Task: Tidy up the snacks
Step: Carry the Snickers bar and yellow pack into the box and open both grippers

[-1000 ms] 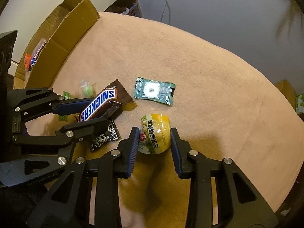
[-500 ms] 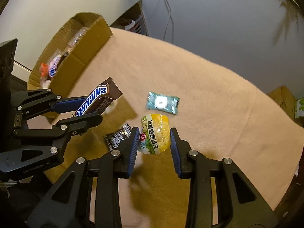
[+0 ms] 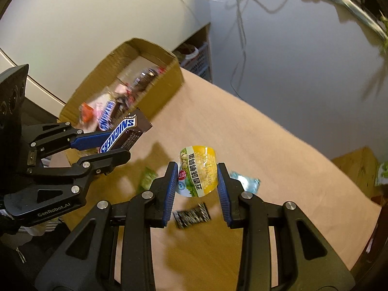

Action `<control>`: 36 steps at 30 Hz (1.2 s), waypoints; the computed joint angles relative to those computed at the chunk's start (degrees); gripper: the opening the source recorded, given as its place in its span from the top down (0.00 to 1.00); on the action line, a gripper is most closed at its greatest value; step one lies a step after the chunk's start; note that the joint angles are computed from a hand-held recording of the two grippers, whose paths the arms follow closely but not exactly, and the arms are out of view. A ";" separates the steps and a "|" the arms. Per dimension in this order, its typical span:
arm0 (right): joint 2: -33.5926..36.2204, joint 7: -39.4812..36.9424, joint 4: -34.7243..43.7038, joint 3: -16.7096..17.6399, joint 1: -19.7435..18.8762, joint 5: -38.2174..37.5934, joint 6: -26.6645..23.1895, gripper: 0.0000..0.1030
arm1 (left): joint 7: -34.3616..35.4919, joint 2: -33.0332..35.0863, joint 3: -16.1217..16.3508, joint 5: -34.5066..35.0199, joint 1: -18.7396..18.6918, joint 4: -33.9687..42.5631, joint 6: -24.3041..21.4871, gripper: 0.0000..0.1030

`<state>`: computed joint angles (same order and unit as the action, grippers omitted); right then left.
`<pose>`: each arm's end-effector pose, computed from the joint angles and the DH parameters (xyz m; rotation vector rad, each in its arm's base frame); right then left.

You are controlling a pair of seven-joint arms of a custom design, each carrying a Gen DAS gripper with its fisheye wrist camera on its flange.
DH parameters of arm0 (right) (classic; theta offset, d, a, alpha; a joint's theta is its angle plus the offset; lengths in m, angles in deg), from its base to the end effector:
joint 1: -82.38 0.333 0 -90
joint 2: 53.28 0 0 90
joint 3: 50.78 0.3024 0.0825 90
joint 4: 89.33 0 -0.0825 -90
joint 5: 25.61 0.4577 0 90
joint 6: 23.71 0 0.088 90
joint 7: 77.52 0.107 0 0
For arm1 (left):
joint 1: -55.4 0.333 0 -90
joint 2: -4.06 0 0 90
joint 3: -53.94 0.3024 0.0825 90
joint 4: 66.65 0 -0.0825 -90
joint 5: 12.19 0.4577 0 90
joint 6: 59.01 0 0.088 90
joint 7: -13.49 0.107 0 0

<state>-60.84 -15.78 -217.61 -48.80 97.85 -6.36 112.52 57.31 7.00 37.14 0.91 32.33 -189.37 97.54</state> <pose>0.5630 0.1807 0.4016 -2.4416 1.3099 -0.0583 0.4922 -0.4210 0.3851 -1.9687 2.1118 -0.7922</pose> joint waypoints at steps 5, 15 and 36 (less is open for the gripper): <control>2.71 -0.20 3.39 1.15 1.09 0.11 0.18 0.67 | -2.65 -2.85 0.61 1.37 1.11 -2.61 -0.43 0.74; 9.29 0.28 10.52 3.53 3.02 -0.21 -0.31 0.67 | -6.51 -6.63 0.78 3.86 4.36 -6.25 -1.62 0.74; 21.22 2.53 22.12 6.26 4.76 -3.48 -2.56 0.66 | -5.66 -5.32 1.86 3.74 7.20 -5.63 -2.99 0.74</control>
